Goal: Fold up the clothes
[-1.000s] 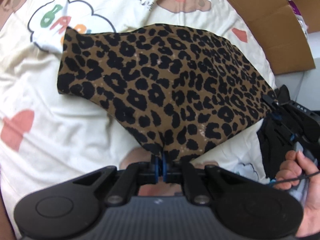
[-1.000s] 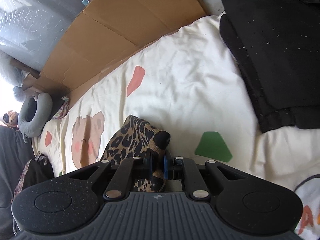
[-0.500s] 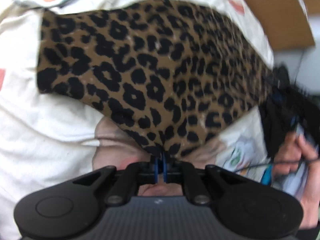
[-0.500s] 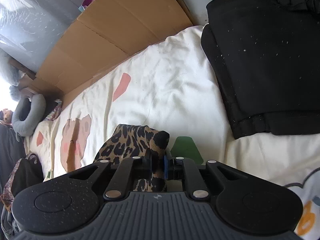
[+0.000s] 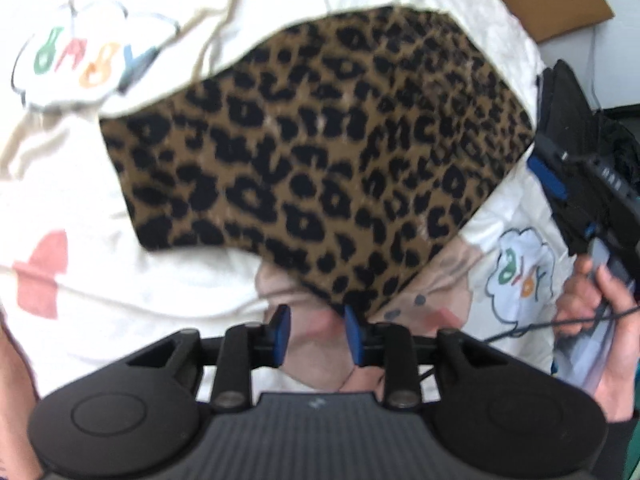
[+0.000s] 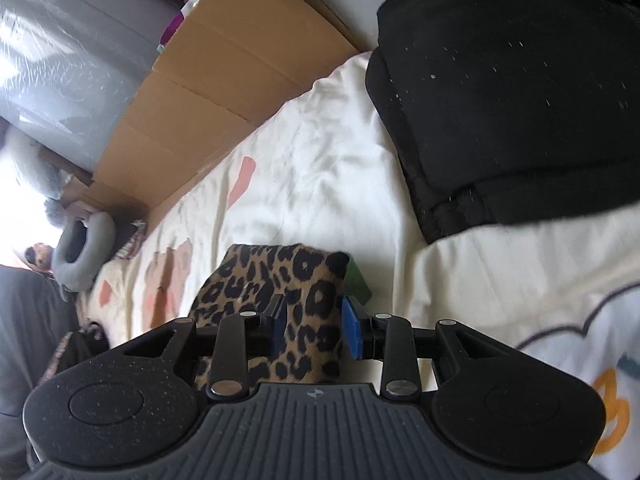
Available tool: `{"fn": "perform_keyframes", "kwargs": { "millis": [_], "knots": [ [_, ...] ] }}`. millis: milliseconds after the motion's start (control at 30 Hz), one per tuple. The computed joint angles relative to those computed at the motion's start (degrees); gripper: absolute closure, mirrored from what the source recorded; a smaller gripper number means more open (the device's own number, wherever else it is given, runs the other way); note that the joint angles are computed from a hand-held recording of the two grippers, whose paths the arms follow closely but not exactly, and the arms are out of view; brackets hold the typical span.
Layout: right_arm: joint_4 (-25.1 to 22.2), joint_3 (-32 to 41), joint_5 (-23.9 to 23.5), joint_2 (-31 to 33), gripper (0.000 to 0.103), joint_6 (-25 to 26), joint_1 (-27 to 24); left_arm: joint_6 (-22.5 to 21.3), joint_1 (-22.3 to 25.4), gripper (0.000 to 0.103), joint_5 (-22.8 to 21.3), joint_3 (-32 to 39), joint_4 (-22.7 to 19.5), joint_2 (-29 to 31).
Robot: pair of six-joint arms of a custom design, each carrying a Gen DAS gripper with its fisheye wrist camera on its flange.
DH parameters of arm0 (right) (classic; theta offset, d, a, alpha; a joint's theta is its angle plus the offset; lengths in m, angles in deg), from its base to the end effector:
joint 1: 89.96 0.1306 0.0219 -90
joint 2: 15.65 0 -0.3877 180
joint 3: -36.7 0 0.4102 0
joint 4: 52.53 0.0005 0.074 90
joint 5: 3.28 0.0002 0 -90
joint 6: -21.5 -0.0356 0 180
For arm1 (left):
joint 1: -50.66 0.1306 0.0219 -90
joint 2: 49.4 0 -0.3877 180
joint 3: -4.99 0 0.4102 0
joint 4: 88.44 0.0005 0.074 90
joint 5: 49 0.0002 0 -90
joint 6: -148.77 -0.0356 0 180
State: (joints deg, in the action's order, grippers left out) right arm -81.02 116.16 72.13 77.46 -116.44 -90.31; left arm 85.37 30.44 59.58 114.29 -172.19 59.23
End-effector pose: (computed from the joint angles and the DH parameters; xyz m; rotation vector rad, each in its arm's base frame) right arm 0.5219 0.0053 0.3480 0.8507 2.2284 0.7053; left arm 0.5296 -0.2077 0.3958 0.1408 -3.0733 0.5357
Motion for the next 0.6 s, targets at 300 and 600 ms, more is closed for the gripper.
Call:
{"fn": "perform_keyframes", "kwargs": {
  "millis": [300, 600],
  "knots": [
    [-1.6, -2.3, -2.0, -1.2, 0.071, 0.4, 1.9, -4.1, 0.5, 0.052, -3.6, 8.7, 3.5, 4.4],
    [-2.5, -4.7, -2.0, -2.6, 0.07, 0.2, 3.5, 1.5, 1.4, 0.047, -2.9, 12.8, 12.1, 8.2]
  ]
}}
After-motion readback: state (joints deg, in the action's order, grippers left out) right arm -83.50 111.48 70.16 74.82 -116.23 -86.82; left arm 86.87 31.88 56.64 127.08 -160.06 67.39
